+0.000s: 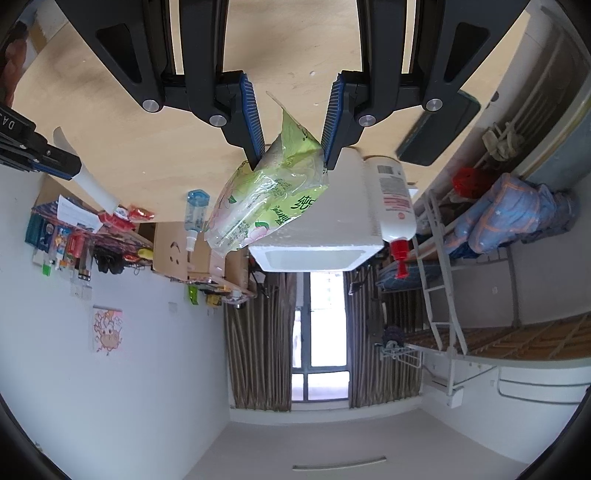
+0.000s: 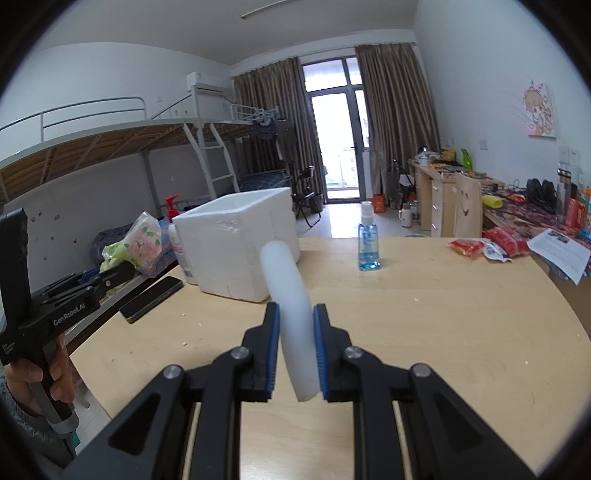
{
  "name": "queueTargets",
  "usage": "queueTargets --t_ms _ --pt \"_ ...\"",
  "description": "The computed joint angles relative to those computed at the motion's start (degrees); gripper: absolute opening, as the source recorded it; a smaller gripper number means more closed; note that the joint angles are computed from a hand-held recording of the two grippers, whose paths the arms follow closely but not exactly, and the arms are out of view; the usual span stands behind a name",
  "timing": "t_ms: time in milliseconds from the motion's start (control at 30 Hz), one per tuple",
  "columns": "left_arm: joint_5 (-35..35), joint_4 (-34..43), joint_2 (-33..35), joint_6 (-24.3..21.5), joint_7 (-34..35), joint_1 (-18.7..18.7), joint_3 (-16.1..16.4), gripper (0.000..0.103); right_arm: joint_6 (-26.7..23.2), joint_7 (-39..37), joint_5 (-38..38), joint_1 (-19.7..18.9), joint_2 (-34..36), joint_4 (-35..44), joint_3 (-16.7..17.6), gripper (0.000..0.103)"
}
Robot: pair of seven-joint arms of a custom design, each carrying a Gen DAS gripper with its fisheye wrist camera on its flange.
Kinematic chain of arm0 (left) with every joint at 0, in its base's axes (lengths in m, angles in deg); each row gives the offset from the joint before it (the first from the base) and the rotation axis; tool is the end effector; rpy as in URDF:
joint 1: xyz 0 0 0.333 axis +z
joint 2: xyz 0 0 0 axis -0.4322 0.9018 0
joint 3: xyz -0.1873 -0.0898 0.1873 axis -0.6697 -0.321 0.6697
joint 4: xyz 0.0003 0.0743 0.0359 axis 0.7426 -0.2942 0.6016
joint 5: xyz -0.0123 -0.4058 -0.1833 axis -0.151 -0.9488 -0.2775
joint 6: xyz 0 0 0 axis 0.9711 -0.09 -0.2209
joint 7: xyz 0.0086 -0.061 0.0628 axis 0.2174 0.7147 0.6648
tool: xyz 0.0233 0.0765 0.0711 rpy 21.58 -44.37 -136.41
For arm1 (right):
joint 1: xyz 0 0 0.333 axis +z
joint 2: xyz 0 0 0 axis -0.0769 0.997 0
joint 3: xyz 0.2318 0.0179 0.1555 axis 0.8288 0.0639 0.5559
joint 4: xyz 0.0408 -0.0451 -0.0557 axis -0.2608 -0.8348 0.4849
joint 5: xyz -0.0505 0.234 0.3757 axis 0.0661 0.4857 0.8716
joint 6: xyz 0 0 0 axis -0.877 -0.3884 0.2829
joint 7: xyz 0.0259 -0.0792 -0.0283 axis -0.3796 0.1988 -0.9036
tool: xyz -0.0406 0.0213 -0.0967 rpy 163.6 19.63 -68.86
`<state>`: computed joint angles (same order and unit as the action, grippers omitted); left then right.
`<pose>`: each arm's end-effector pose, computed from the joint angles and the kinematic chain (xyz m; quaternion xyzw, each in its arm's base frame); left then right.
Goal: Organize soft objects
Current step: 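Carry the wipe pack and white tube with both tools over the foam box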
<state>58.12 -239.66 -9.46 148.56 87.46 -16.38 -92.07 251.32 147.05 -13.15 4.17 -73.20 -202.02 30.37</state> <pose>0.3713 -0.1971 0.4897 -0.5932 0.5792 -0.3909 0.3997 0.4627 0.1355 0.4241 -0.6801 0.4786 -0.2394 0.5010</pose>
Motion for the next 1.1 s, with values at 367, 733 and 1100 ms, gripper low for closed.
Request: queueTargets --t_ms 367,733,1100 --pt "-0.3 -2.4 -3.6 -1.1 -0.8 -1.1 1.8 0.033 1.9 3.4 -6.1 0.4 2.1 4.4 1.2 0.021" --pt "-1.0 -2.2 -2.9 -0.3 1.4 -1.5 4.0 0.033 3.6 7.1 -10.9 -0.2 5.6 10.3 3.3 0.021" --pt "-1.3 1.0 -1.1 1.1 3.7 2.2 3.1 0.033 3.7 13.5 -16.9 -1.0 7.9 16.0 4.7 0.021"
